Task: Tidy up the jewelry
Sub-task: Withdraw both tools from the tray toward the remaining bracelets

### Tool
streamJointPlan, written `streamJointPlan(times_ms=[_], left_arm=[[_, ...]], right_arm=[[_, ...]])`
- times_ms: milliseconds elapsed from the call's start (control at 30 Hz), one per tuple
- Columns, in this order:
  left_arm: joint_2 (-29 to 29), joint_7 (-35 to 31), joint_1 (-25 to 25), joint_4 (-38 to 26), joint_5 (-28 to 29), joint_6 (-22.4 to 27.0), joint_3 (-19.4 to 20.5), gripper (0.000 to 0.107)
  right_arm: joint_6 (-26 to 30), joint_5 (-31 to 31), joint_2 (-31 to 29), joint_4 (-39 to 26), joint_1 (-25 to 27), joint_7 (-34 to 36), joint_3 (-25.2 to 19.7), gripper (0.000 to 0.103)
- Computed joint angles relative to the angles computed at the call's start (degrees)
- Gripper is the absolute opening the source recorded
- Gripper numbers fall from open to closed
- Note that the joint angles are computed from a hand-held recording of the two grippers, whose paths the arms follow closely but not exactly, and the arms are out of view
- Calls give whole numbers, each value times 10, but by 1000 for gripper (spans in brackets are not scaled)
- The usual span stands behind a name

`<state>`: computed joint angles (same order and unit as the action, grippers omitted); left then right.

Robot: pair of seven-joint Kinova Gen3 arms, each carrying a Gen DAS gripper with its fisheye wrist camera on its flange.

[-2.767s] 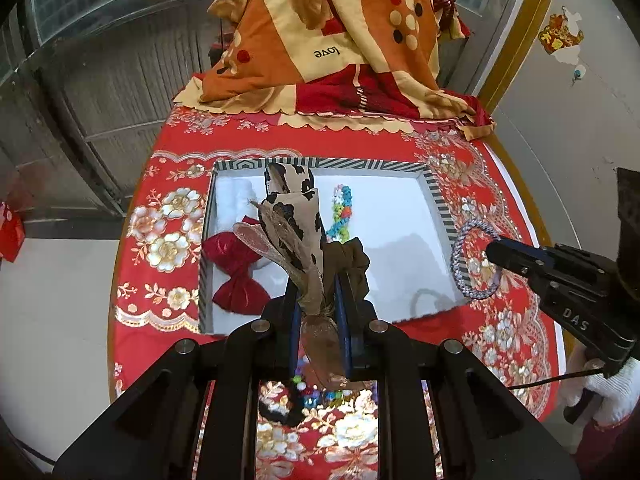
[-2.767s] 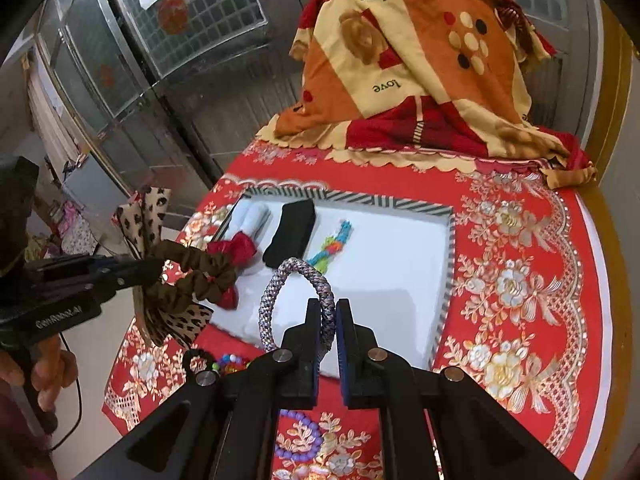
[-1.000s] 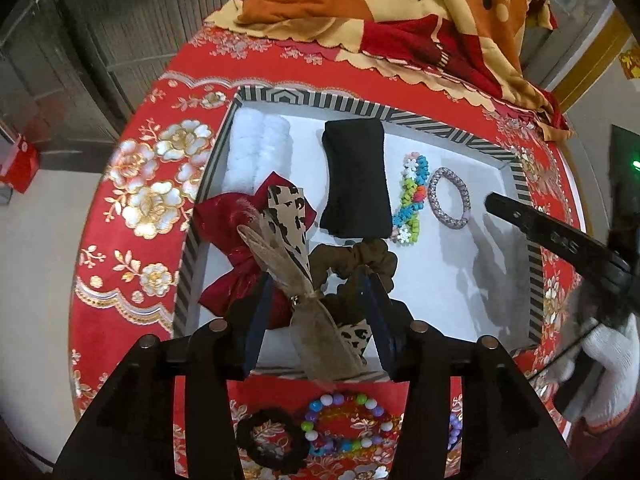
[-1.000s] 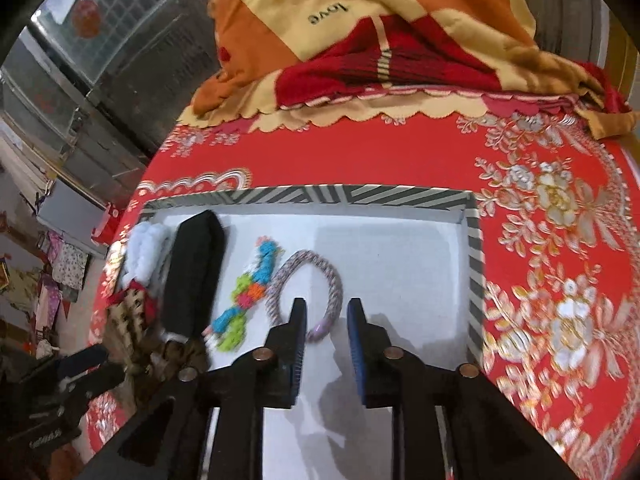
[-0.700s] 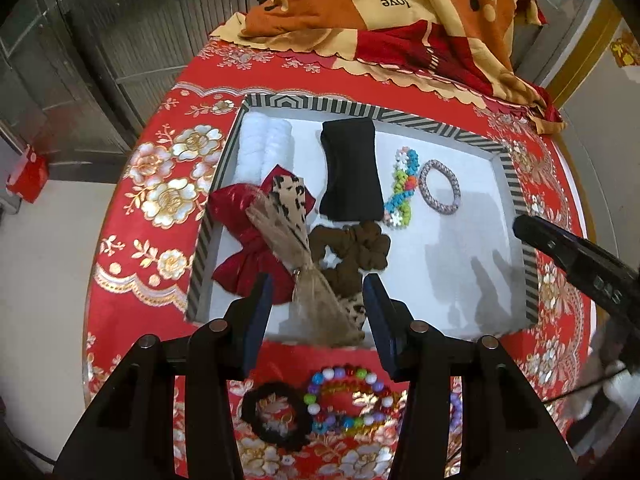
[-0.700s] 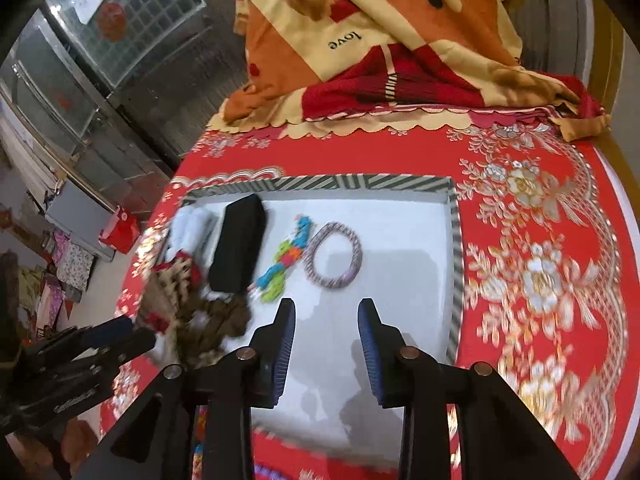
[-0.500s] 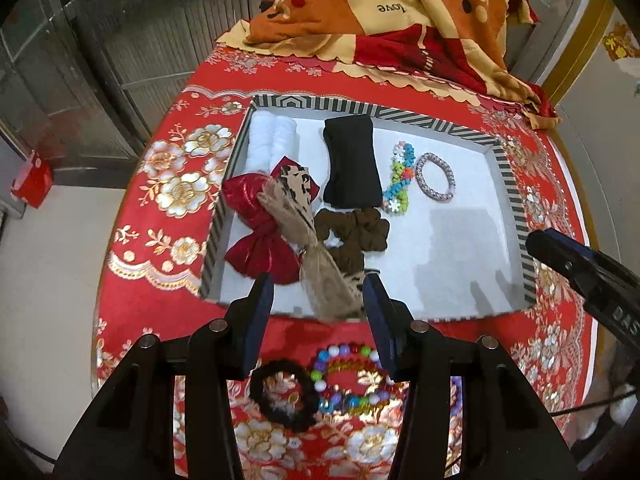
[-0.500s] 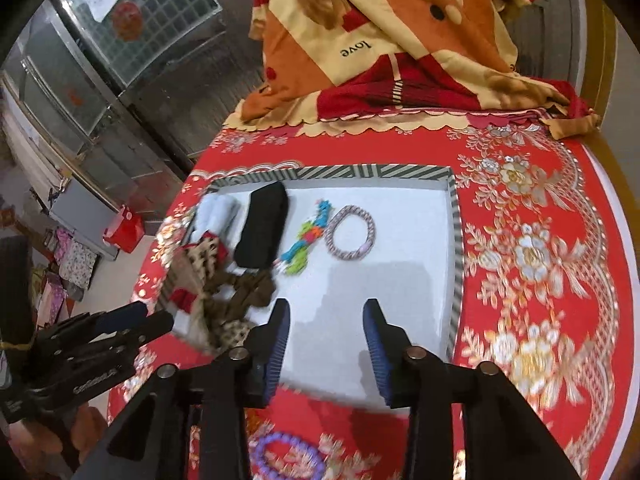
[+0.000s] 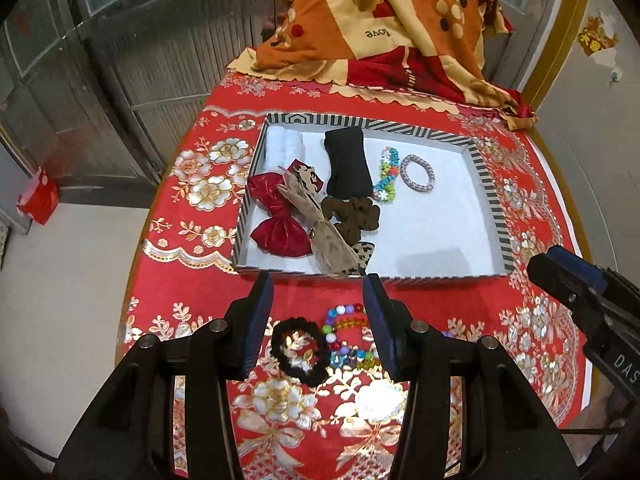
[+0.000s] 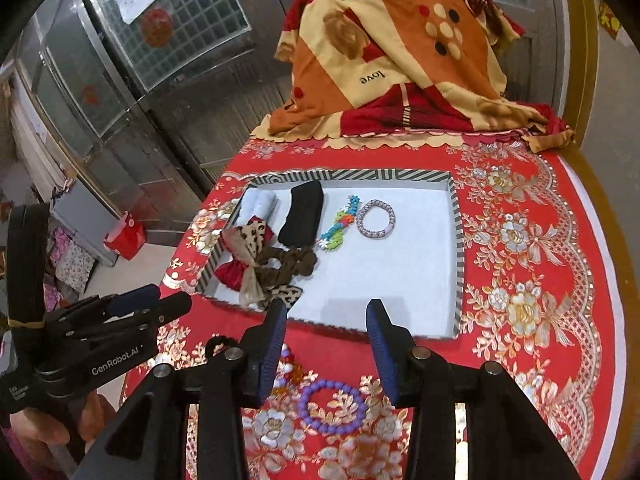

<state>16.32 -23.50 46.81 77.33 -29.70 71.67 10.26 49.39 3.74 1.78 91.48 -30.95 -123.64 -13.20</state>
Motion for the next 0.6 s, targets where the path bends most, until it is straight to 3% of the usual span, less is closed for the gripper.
streamJointPlan(times_ms=[467, 600], left_arm=[[-27, 45, 30, 15, -54, 27, 18, 46], [-29, 50, 31, 15, -56, 29, 22, 46]], right_arm=[[25, 60, -33, 6, -28, -81, -32, 41], [32, 66, -35, 2, -31, -87, -36, 46]])
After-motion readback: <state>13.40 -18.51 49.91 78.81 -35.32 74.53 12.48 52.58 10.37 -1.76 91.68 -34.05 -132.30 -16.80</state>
